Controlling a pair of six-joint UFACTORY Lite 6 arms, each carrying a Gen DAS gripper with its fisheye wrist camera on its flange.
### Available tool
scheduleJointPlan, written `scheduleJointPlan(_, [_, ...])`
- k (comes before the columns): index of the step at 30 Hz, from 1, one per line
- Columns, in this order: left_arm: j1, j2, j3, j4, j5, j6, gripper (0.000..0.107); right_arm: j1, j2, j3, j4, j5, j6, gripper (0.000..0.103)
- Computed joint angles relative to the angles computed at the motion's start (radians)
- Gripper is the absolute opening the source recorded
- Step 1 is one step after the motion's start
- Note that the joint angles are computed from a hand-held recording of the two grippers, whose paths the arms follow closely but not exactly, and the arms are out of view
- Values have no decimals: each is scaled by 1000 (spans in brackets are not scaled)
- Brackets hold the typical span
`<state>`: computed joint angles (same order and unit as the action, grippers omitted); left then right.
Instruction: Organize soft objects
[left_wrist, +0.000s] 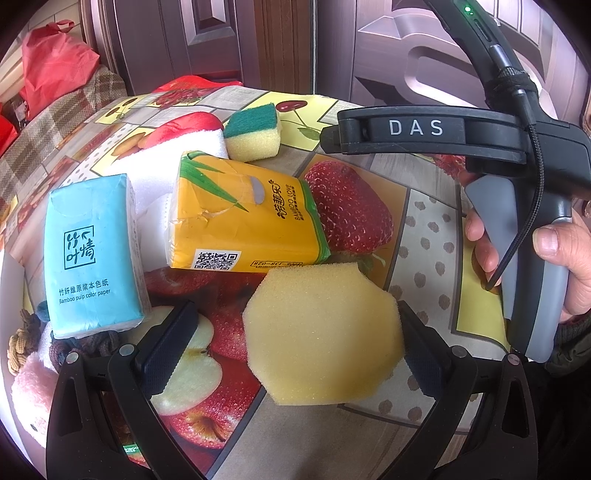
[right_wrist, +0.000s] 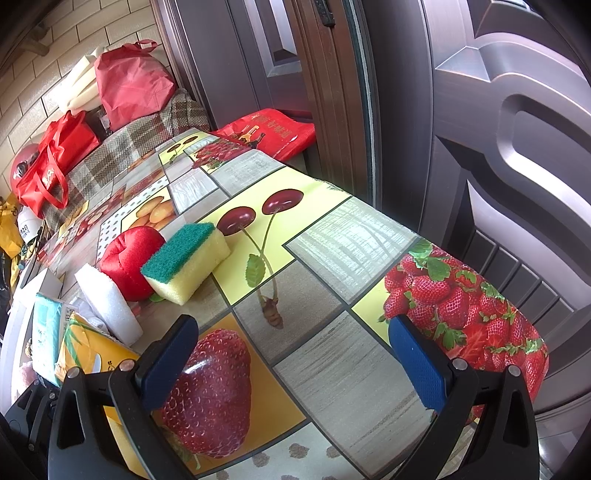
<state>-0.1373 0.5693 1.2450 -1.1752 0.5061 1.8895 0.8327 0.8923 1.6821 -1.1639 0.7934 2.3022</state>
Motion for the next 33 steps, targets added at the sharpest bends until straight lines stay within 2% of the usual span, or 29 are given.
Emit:
scheduleJointPlan(2, [7, -34, -46, -89, -11, 81, 102, 0, 0, -1, 1, 0, -1, 103])
scheduleJointPlan(3, [22, -82, -97, -194, -7, 179, 102, -1, 1, 2, 4, 0, -5, 103])
scheduleJointPlan(5, [92, -175, -175, -331, 98, 293, 102, -1, 3, 5, 6, -1, -9, 103])
scheduleJointPlan(10, [342, -369, -239, -370, 346, 254, 102, -1, 1, 3, 5, -2, -8, 103])
scheduleJointPlan(13, [580, -372, -177, -304, 522, 167, 103, -1, 1, 2, -2, -4, 2, 103])
scheduleJointPlan(15, [704, -349, -153, -303, 566, 182, 103, -1, -1, -3, -12, -8, 13, 103])
scheduleJointPlan(17, [803, -318, -144, -294, 553, 223, 103, -2, -6, -15, -23, -14, 24, 103])
scheduleJointPlan(21, [885, -248, -161, -227, 485, 260, 103, 3, -39, -75, -98, -31, 116, 103])
scheduleJointPlan(23, [899, -228, -207, -215, 437, 312, 103, 20, -97, -184, -246, -33, 294, 103])
scheduleJointPlan(25, [915, -194, -236, -197, 401, 349, 103, 59, -163, -292, -431, 9, 464, 103])
scheduleJointPlan(26, [924, -172, -229, -180, 394, 350, 103, 87, -185, -322, -501, 46, 488, 103])
scheduleJointPlan(27, [915, -159, -238, -172, 371, 352, 103, 122, -201, -335, -566, 81, 470, 103])
scheduleJointPlan(29, [894, -148, -259, -164, 322, 363, 103, 170, -204, -297, -589, 77, 309, 103])
scheduleJointPlan(30, [878, -145, -272, -173, 289, 376, 103, 192, -189, -255, -590, 34, 204, 103])
scheduleJointPlan(33, [843, -144, -294, -182, 239, 383, 103, 226, -63, -53, -445, -100, -110, 103])
